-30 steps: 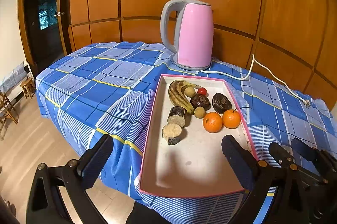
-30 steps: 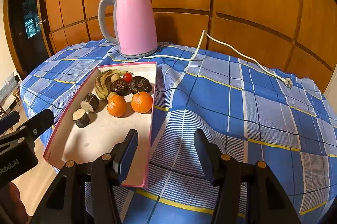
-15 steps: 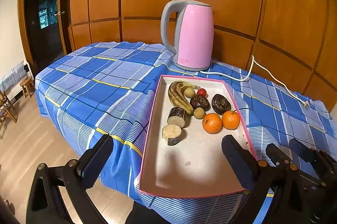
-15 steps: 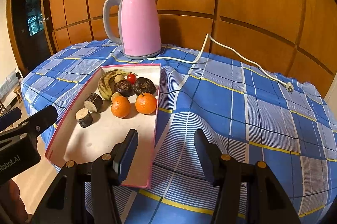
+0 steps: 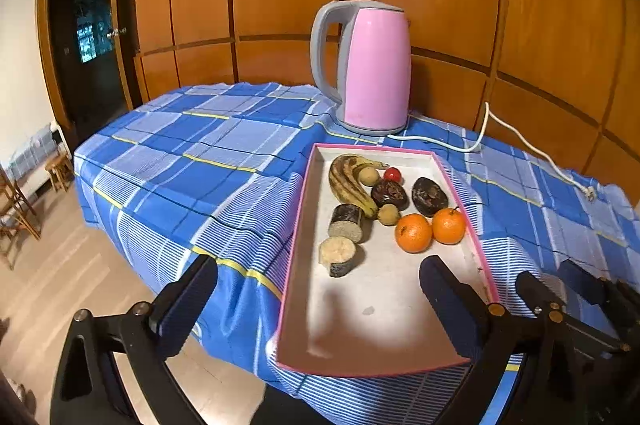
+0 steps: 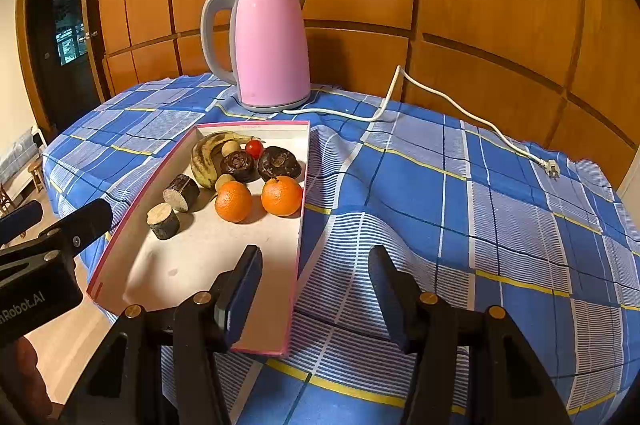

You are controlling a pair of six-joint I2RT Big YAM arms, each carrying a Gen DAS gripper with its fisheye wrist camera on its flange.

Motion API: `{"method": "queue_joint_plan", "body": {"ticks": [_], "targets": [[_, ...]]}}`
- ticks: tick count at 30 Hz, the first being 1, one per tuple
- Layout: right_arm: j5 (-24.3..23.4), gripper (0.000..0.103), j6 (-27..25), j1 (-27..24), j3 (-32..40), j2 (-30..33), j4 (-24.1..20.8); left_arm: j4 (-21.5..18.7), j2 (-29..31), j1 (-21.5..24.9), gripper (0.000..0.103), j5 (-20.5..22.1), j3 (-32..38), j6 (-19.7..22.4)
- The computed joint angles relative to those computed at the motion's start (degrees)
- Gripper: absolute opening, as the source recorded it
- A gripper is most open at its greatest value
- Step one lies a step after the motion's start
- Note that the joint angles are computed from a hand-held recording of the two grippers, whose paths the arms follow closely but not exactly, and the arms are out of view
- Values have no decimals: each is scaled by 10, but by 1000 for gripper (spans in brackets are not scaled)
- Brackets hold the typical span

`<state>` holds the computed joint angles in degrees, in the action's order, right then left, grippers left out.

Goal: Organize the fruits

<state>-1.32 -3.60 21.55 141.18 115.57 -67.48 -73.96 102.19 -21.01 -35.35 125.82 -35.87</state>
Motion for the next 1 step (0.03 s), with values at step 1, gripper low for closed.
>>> {"method": "queue_joint_plan", "body": {"ticks": [1], "targets": [[-1,56,0,0,0,0,-1,0,-1,2,102,11,0,-2]]}}
